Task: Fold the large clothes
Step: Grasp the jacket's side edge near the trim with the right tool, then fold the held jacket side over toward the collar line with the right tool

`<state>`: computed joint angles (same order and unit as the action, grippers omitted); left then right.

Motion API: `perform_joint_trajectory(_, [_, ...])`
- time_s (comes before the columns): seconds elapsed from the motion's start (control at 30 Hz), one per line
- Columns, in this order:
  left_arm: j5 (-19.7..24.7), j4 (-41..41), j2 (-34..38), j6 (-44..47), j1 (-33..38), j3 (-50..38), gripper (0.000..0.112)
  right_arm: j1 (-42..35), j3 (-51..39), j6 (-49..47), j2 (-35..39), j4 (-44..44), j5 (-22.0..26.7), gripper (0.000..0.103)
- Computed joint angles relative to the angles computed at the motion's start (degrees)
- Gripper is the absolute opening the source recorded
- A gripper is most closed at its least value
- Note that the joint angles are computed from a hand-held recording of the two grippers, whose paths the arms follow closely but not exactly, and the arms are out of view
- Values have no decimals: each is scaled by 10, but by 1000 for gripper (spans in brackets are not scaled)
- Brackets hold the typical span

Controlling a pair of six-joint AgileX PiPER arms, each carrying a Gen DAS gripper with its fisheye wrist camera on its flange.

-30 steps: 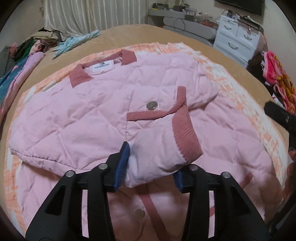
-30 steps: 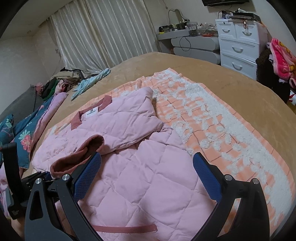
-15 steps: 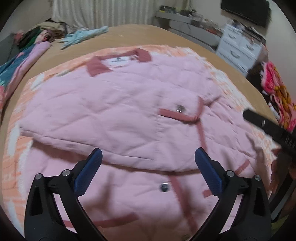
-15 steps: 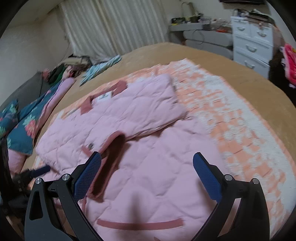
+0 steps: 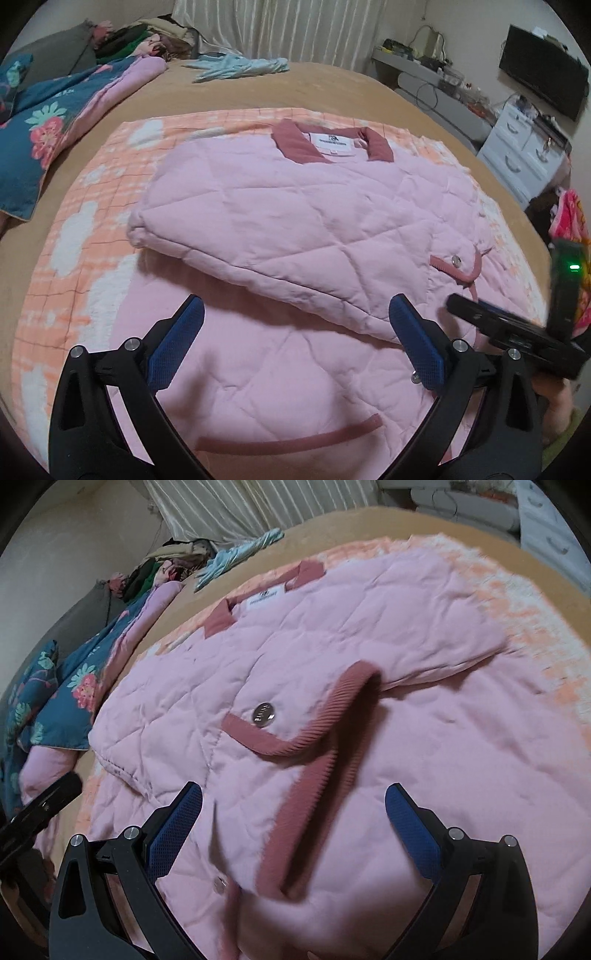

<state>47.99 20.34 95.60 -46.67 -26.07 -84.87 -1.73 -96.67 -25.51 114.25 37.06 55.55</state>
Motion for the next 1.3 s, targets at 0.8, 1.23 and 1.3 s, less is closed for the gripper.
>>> perform_joint_trajectory(0.8, [-59,-26,-38,7,64,54,94,56,-15,-208,-98,26,-128,19])
perform_joint_trajectory(1.23, [-31,-43,6,52,92,-46,94,37,-281,-168,26,-37,-38,17])
perform_joint_trajectory(1.3, [-32,-46,11,56,98,-53,94,36,-318,-148,53,-52,-26,17])
